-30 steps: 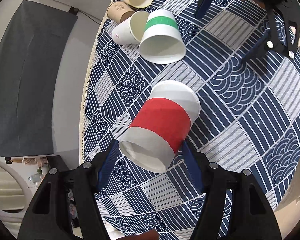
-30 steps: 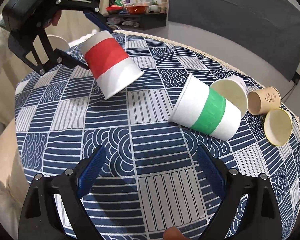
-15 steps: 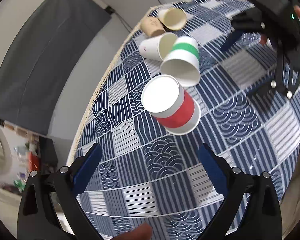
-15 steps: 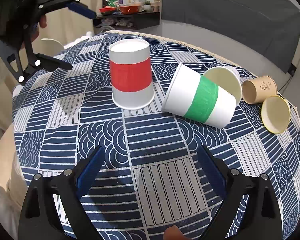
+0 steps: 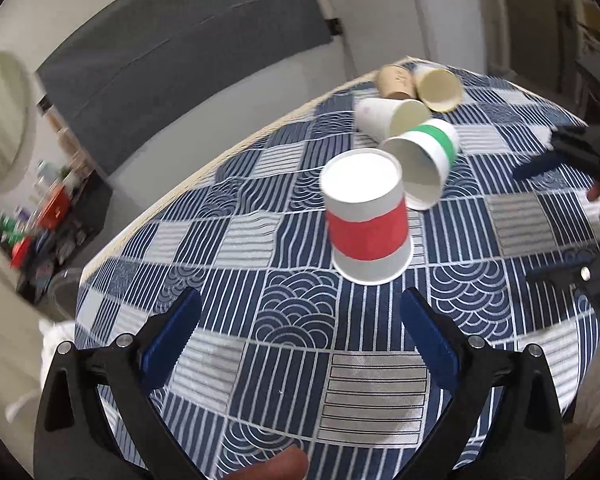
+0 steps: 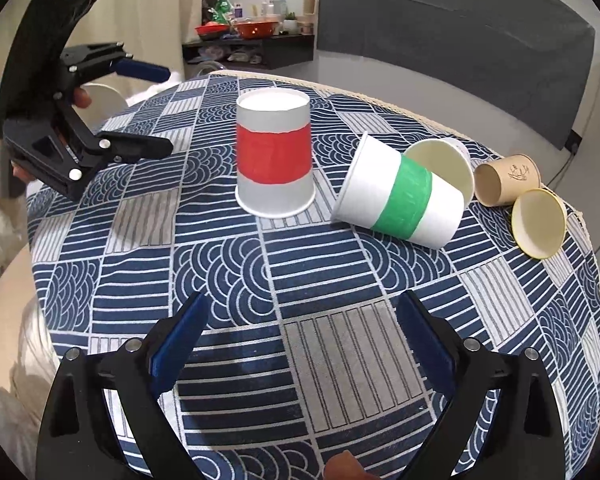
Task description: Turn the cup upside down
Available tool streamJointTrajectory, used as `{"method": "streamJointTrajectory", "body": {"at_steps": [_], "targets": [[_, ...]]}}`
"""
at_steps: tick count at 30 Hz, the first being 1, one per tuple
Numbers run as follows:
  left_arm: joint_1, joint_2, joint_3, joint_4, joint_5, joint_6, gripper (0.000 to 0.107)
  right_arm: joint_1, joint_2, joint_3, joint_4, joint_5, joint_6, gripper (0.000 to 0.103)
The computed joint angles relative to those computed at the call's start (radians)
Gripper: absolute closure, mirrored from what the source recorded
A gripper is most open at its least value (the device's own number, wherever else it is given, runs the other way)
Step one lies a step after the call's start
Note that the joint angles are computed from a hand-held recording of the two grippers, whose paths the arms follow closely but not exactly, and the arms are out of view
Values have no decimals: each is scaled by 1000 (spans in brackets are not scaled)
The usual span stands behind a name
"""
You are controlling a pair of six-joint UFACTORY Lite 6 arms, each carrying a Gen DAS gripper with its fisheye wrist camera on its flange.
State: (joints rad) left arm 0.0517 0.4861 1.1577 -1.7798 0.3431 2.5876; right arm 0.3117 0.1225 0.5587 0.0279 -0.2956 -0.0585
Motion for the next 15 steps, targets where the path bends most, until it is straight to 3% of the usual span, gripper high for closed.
{"method": "streamJointTrajectory", "body": {"at_steps": [6, 11, 15], "targets": [[1, -67, -189, -428, 57, 229, 10, 7, 17, -30, 41, -83, 45, 10], [1, -80, -276, -352, 139, 139, 10, 21, 16, -80, 160, -151, 16, 9], [-8, -102, -356, -485, 218, 241, 10, -30, 23, -113, -7, -193, 189, 9]]}}
